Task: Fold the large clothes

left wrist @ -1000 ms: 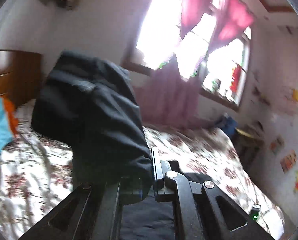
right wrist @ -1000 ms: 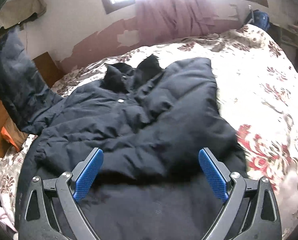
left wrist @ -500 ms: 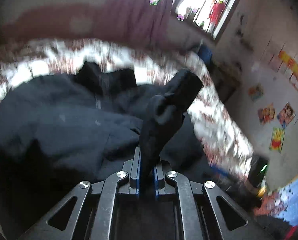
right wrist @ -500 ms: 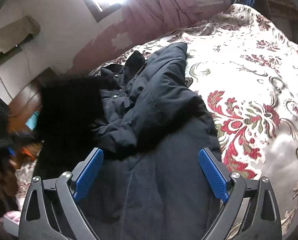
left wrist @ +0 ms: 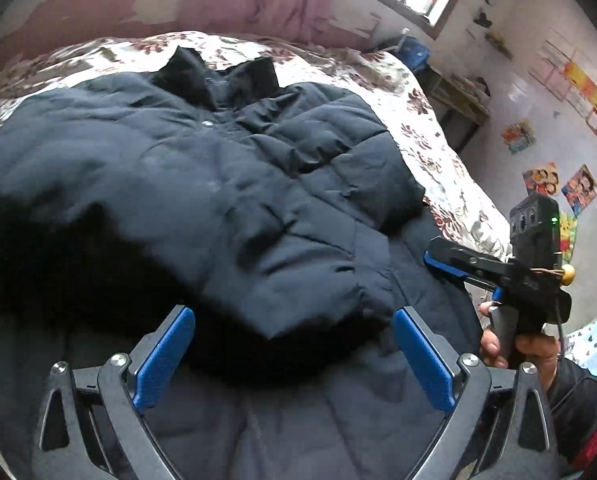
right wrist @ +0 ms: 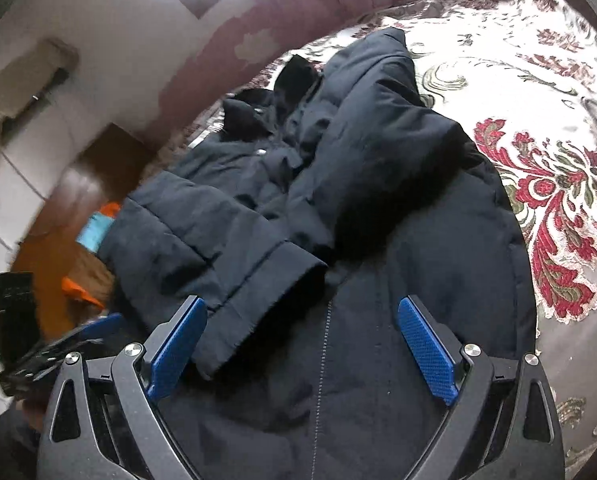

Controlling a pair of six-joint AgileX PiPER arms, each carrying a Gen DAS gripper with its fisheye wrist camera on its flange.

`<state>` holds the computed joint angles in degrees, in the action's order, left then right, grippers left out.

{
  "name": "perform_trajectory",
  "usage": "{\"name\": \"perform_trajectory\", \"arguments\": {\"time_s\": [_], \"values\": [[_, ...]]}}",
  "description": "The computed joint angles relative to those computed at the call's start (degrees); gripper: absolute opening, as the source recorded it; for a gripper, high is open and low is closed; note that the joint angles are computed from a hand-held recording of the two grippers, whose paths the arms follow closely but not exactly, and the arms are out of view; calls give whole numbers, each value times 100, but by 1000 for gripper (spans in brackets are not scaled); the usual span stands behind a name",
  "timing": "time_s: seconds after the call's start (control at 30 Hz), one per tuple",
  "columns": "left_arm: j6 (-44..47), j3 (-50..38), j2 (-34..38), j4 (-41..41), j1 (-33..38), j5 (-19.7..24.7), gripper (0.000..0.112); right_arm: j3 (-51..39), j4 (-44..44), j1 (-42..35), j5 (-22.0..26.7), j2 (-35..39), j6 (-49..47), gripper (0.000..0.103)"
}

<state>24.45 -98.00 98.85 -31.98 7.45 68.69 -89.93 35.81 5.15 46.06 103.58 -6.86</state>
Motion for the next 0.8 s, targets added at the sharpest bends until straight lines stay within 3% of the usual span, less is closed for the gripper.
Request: {"name": "perform_trajectory", "arguments": {"time_s": [0.1, 0.17, 0.27, 0.3, 0.33, 0.43, 0.57, 0.67, 0.8], "values": [[-133, 369, -315, 378, 162, -300, 100, -198, -621, 296, -120, 106, 861, 91], [-565, 653, -563, 1070, 194, -678, 100, -361, -531, 363, 21, 230, 895, 78], [-764, 891, -745, 1278, 501, -925, 100, -669, -338, 508, 363, 487, 920, 45], [-832, 901, -746, 1274, 655, -980, 100, -779, -436, 562, 478, 576, 1105, 31], [-834, 900, -751, 1214, 790, -993, 100, -829, -539, 619, 497, 624, 1284, 10], [-840, 782, -730, 1071, 1209, -1036, 100, -653, -550, 601, 131, 379, 1173, 5], [-779, 509, -663, 1099, 1471, -1082, 100, -696, -1935, 655, -298, -138, 1774, 4], [-630, 370, -606, 1076, 1576, -1137, 100, -1084, -2770, 519, -91, -172, 2153, 4], [-673, 232, -446, 1128, 1606, -1179, 100, -1594, -3062, 500, 492, 193, 1980, 7]]}}
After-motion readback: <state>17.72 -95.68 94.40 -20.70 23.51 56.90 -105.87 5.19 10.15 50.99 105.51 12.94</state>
